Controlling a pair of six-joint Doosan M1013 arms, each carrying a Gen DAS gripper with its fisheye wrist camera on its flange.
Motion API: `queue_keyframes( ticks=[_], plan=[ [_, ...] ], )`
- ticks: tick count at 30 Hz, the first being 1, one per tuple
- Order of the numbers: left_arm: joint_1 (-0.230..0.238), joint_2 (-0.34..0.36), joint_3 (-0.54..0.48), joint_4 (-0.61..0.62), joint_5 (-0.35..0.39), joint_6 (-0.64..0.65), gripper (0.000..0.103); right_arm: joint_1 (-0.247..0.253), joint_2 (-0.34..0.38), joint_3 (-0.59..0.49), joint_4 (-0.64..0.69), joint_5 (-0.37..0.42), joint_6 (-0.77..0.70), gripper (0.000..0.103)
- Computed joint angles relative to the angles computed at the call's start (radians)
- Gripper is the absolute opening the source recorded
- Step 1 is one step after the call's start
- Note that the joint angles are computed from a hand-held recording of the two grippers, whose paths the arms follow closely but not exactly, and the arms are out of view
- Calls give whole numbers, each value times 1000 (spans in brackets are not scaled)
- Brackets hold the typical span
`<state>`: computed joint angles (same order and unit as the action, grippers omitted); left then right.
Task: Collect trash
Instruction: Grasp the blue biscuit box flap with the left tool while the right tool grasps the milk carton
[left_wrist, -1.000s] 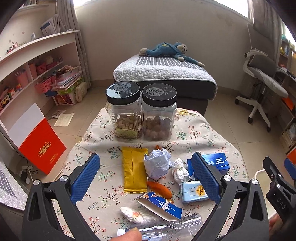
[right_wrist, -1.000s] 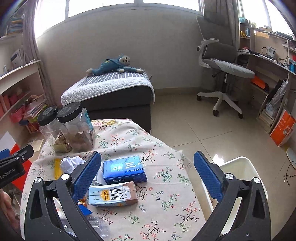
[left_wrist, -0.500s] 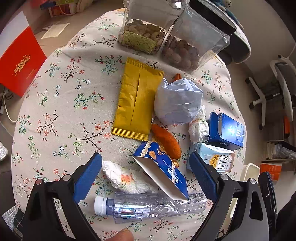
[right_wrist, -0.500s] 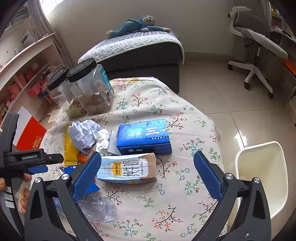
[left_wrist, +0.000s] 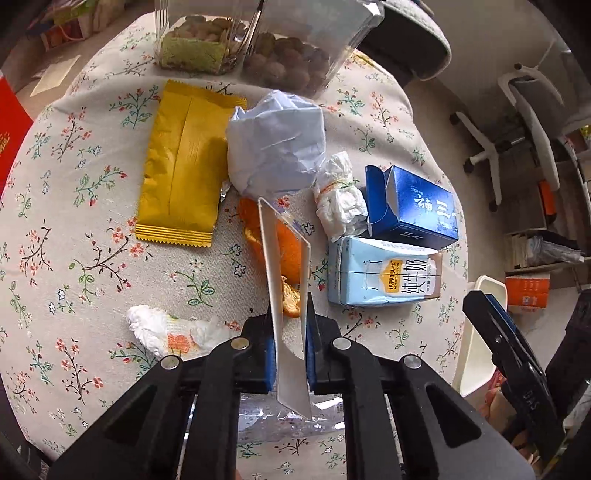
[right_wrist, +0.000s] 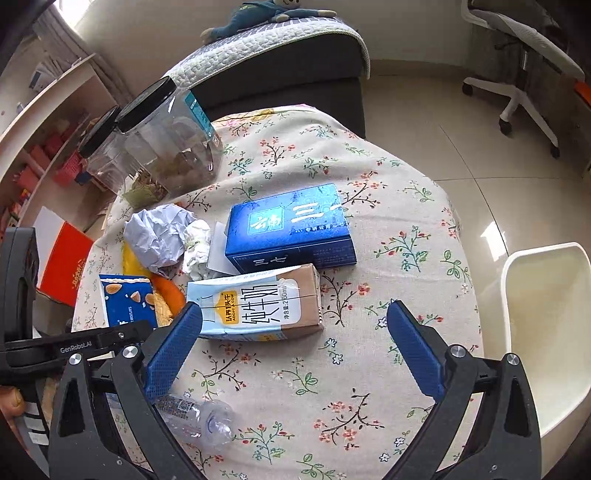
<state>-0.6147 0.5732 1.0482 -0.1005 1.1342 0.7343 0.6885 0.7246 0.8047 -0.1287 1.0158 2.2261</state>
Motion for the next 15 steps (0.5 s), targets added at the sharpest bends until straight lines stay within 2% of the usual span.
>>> queue_keyframes(
  ticks=[2, 4, 5, 7, 9, 15],
  plan=[
    [1, -36, 28, -2, -45, 29, 12, 28, 5, -16, -142, -37, -76, 96],
    [5, -68, 50, 13, -80, 46, 12, 34, 17, -39, -121, -59, -276, 96],
    [6, -81, 56, 29, -91, 53, 12, 26, 29, -61, -43, -40, -405, 96],
    [9, -102, 68, 72, -107, 45, 12, 26, 56, -95, -19, 8, -546, 96],
    [13, -119, 84, 91, -117, 42, 12, 23, 98, -152, -4, 87, -614, 96],
    [27, -130, 104, 59, -129, 64, 12, 17, 180, -274, 87, 228, -792, 95]
  ],
)
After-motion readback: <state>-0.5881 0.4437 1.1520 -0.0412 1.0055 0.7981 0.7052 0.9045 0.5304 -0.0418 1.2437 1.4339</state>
